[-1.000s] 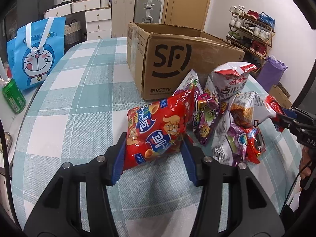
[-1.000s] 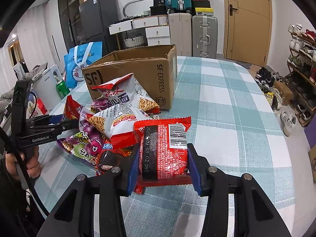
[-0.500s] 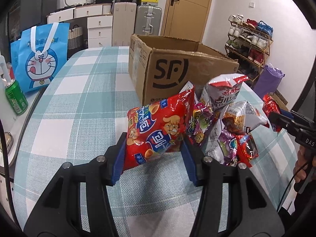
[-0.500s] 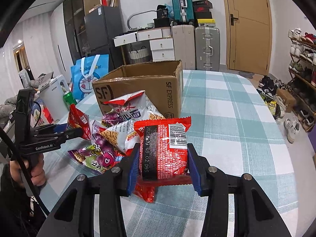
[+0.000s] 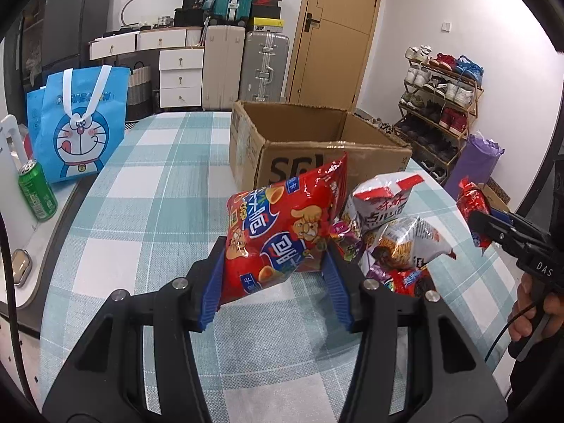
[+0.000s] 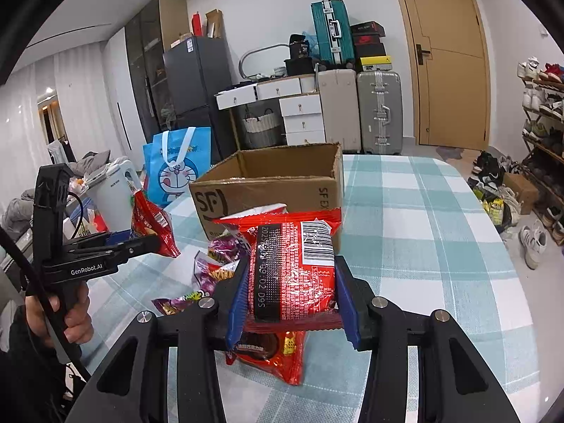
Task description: Organize snacks
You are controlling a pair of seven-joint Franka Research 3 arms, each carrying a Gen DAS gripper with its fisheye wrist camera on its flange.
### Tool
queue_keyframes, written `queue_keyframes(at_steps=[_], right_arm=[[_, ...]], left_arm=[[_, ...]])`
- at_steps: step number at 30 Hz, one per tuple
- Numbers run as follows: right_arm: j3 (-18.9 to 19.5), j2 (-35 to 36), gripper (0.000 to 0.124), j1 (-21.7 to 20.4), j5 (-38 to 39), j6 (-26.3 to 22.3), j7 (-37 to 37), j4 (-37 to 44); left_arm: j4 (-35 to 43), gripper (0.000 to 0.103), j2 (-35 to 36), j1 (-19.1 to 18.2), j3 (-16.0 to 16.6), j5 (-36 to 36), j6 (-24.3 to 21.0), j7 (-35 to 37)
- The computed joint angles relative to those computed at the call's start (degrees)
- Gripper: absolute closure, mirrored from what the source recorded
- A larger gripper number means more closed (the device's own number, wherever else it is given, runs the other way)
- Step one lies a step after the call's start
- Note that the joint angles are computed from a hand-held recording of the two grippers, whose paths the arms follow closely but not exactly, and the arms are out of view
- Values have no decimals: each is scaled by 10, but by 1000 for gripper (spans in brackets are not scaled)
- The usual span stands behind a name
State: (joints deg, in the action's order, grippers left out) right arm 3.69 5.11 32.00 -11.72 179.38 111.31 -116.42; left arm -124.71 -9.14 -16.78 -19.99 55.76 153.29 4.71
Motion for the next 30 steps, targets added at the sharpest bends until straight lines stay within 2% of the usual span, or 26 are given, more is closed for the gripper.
queue_keyframes(at_steps=[11,15,16,17,21,25,30], right_arm=[[-3,15,79,4,37,19,-29,23],[28,31,79,-17,105,13,-84,46],[25,35,79,-14,110,9,-91,53],[4,40,79,5,96,9,-79,60],[-8,55,79,18,98,2,-89,84],[-11,70,79,22,102,-12,-100,110],[6,85,79,6,135,-25,-125,138]], left_arm=[[50,54,17,-11,-4,14,-23,0],[70,54,30,-16,0,11,-32,9],[76,54,34,-17,1,9,-34,11],[80,54,36,-18,3,9,-35,11],[103,54,49,-22,8,8,-47,17],[131,54,66,-25,16,3,-58,28],[169,54,91,-30,27,-6,-71,49]])
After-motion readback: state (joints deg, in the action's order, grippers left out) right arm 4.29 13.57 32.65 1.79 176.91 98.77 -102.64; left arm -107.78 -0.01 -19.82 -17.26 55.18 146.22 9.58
